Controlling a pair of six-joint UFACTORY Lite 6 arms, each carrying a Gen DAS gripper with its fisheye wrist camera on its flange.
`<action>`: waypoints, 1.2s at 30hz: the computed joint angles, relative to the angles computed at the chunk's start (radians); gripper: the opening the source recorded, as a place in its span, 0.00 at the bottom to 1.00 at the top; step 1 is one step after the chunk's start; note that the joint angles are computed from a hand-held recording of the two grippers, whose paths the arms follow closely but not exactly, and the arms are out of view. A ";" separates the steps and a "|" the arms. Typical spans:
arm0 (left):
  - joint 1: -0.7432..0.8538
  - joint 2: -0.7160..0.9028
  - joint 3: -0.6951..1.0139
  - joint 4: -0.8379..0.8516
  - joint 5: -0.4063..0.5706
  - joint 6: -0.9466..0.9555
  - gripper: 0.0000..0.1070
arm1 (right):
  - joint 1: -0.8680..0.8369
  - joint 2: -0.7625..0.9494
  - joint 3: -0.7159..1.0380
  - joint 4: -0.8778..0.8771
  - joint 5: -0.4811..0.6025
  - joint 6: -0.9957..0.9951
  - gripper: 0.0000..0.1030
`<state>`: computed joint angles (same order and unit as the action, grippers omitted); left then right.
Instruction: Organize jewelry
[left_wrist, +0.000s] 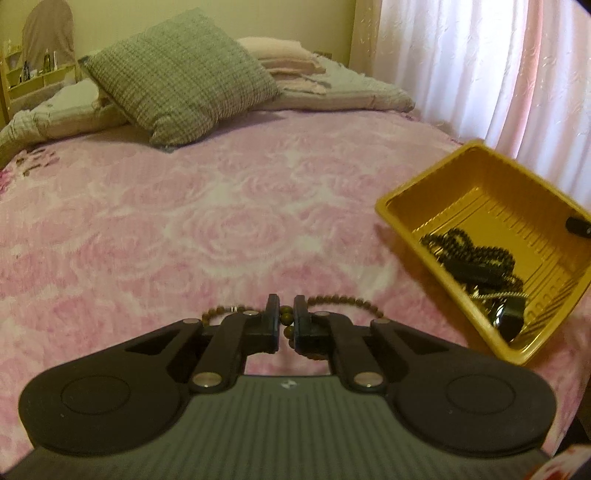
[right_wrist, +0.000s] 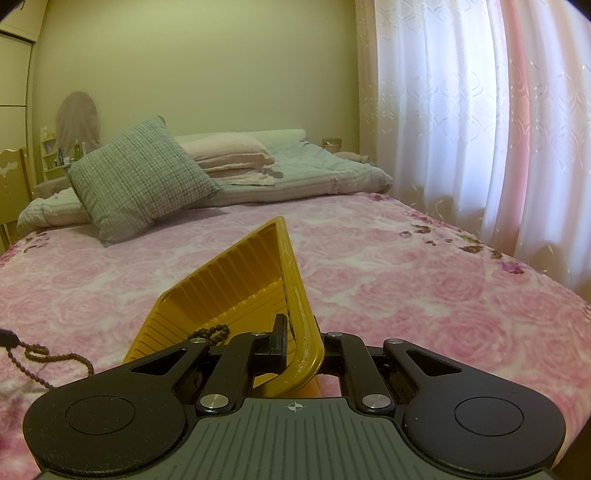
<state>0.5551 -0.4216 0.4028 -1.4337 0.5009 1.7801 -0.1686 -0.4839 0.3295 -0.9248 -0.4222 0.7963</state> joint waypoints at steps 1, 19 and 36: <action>-0.002 -0.007 0.009 0.019 0.003 -0.022 0.05 | 0.000 0.000 0.000 0.000 0.001 0.001 0.09; -0.033 -0.077 0.263 0.258 0.158 -0.307 0.05 | 0.049 -0.029 0.003 0.027 0.044 -0.001 0.09; -0.251 -0.030 0.495 0.328 0.116 -0.471 0.05 | 0.065 -0.028 0.007 0.052 0.055 -0.017 0.09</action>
<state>0.3042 -0.4516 0.8979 -1.1060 0.6169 1.3087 -0.1034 -0.5122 0.3366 -0.8731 -0.3673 0.7795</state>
